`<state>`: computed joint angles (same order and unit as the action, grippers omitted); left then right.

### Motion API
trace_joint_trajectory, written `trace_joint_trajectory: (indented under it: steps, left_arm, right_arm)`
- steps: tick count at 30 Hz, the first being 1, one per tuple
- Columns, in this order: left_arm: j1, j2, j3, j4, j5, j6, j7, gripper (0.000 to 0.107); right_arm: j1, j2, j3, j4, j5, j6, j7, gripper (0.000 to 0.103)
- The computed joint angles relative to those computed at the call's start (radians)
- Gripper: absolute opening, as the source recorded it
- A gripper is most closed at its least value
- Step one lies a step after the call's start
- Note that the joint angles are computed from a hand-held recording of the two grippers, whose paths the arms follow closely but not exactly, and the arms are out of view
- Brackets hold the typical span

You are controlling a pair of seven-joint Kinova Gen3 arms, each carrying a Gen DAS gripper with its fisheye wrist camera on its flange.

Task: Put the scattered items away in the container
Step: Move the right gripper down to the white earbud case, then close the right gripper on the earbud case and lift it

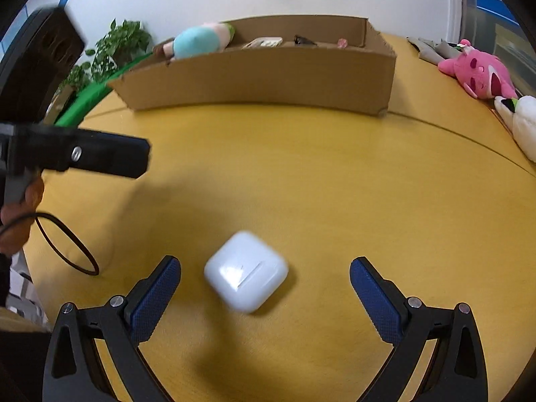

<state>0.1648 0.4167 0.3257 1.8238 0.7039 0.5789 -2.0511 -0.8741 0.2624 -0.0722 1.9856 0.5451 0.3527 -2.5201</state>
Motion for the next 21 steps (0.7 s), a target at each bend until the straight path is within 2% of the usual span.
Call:
trace_joint_trajectory:
  steps: [3, 6, 10, 13, 15, 16, 21]
  left_arm:
    - [-0.008, 0.038, 0.010, -0.021, 0.018, 0.048, 0.003, 0.076]
    - [-0.022, 0.072, 0.028, -0.036, 0.055, 0.084, -0.018, 0.075]
    - [-0.028, 0.130, 0.040, -0.075, 0.097, 0.144, -0.040, 0.063]
    - [-0.032, 0.177, 0.053, -0.103, 0.131, 0.187, -0.066, 0.063]
    - [-0.018, 0.198, 0.045, -0.120, 0.133, 0.203, -0.063, 0.062]
    - [-0.017, 0.209, 0.047, -0.125, 0.141, 0.208, -0.069, 0.061]
    - [-0.015, 0.242, 0.048, -0.146, 0.167, 0.233, -0.091, 0.053]
  right_arm:
    - [-0.007, 0.011, 0.002, -0.012, -0.009, 0.024, -0.021, 0.102]
    - [-0.049, 0.022, 0.023, -0.031, 0.033, 0.076, -0.076, 0.099]
    - [-0.117, 0.048, 0.028, -0.066, 0.139, 0.182, -0.186, 0.084]
    - [-0.106, 0.043, -0.005, -0.062, 0.176, 0.187, -0.215, 0.076]
    - [-0.099, 0.039, -0.019, -0.057, 0.193, 0.182, -0.225, 0.067]
    - [-0.097, 0.039, -0.023, -0.055, 0.202, 0.177, -0.234, 0.058]
    - [-0.070, 0.023, -0.034, -0.022, 0.219, 0.112, -0.263, 0.057]
